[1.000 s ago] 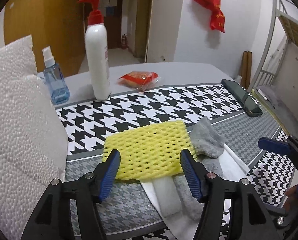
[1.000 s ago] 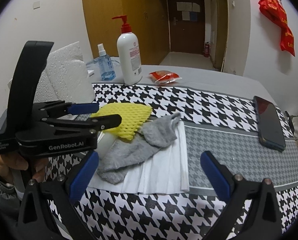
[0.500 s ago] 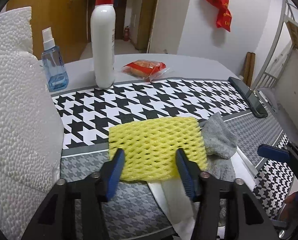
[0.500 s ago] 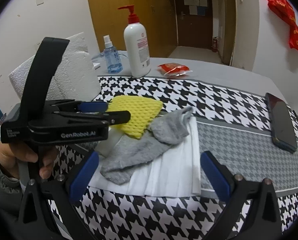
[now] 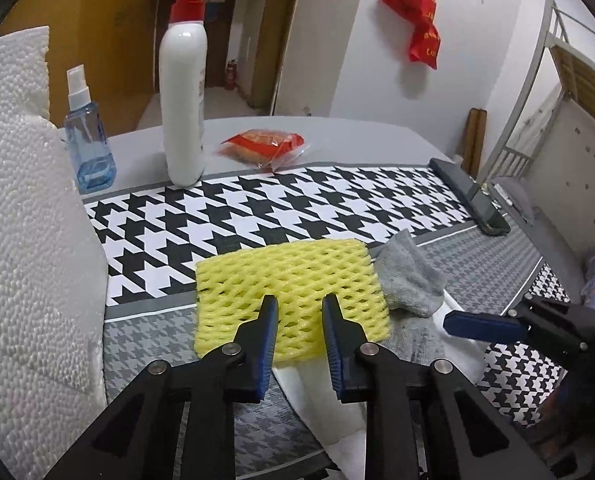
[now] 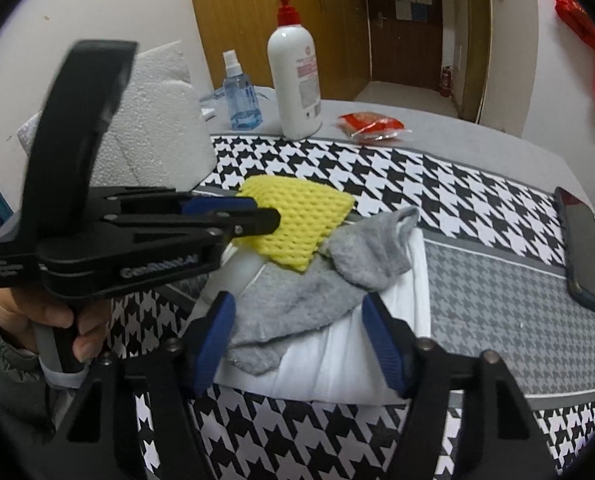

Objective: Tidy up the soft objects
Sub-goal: 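Close the left gripper on the yellow foam mesh net and lift it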

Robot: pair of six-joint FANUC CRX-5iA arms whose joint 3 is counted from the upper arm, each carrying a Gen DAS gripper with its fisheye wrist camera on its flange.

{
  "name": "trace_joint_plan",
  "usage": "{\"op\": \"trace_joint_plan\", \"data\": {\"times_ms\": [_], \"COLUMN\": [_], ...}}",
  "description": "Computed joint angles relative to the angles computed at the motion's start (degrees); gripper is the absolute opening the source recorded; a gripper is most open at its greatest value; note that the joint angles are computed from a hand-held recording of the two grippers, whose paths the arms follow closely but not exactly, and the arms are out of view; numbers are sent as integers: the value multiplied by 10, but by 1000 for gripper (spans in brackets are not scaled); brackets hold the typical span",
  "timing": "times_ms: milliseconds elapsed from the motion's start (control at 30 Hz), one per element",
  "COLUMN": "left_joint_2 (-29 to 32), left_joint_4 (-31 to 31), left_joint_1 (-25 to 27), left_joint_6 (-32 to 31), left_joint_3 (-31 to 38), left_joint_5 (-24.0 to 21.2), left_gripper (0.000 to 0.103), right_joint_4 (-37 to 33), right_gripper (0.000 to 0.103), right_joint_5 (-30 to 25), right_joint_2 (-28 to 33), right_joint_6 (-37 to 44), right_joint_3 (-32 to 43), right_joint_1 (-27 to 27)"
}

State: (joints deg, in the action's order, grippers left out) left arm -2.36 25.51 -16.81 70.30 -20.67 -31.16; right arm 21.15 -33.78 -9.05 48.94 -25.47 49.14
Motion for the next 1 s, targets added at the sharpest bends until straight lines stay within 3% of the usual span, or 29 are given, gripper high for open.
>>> {"op": "trace_joint_plan", "data": {"times_ms": [133, 233, 300, 433, 467, 500, 833, 1000], "left_joint_2": [-8, -19, -20, -19, -15, -16, 6, 9], "left_joint_4": [34, 90, 90, 87, 70, 60, -47, -39], "left_joint_1": [6, 9, 8, 3, 2, 0, -19, -12], "left_joint_6": [-24, -76, -85, -98, -89, -82, -30, -21], "left_joint_3": [-14, -35, -34, -29, -21, -19, 24, 21], "left_joint_5": [3, 6, -2, -16, -25, -24, -40, -24], "left_gripper": [24, 27, 42, 52, 64, 68, 66, 39], "right_joint_4": [3, -2, -7, -13, -16, -16, -46, -54], "right_gripper": [64, 58, 56, 53, 54, 54, 54, 54], "right_joint_5": [-9, -13, -17, -17, -19, -20, -24, -21], "right_joint_2": [3, 6, 9, 6, 6, 5, 3, -1], "right_joint_6": [-3, 4, 10, 15, 18, 19, 48, 54], "right_joint_3": [2, 5, 9, 9, 10, 10, 13, 11], "right_joint_1": [2, 4, 4, 4, 4, 5, 3, 3]}}
